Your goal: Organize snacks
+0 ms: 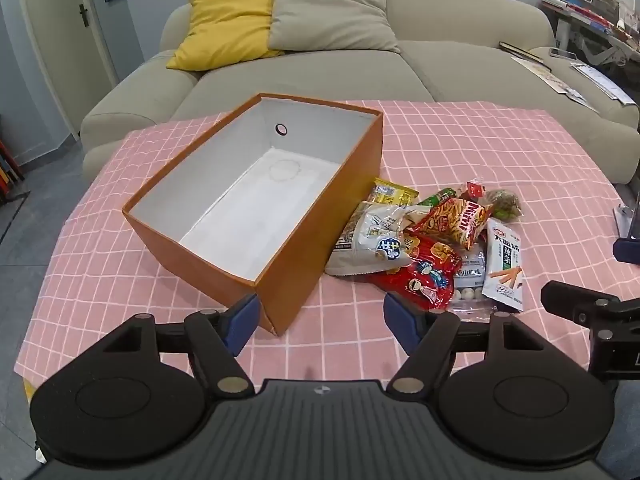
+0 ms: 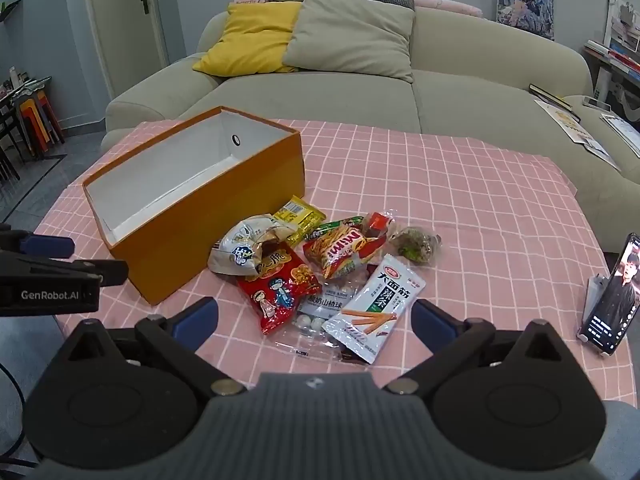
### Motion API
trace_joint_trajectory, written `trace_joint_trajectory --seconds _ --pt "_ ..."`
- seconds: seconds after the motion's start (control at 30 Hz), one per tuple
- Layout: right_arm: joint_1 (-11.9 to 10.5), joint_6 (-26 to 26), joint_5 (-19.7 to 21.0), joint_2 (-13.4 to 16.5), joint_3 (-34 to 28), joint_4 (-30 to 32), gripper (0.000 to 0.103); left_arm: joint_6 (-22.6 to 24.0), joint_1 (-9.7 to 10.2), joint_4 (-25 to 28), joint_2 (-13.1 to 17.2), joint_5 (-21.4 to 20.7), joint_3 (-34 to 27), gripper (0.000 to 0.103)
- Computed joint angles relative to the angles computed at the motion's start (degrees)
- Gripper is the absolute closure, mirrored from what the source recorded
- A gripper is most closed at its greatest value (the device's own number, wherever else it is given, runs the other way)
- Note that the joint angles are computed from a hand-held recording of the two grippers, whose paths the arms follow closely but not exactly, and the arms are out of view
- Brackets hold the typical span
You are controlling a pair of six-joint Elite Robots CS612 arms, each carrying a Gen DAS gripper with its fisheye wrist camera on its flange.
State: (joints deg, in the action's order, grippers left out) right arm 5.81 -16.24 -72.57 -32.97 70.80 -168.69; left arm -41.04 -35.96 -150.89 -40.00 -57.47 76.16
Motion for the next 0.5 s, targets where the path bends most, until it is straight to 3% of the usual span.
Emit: trace_joint_trajectory --seconds 0.13,0.5 --pt "0.1 0.14 -0.2 0.03 -0.02 -0.1 0.004 0.7 0.51 0.58 -0.35 -3.5 0.07 0.026" --pt "0.32 0.7 -0.62 0.02 -0.06 -0.38 0.004 0.31 0.44 -0.42 -0.54 -3.63 0.46 0.032"
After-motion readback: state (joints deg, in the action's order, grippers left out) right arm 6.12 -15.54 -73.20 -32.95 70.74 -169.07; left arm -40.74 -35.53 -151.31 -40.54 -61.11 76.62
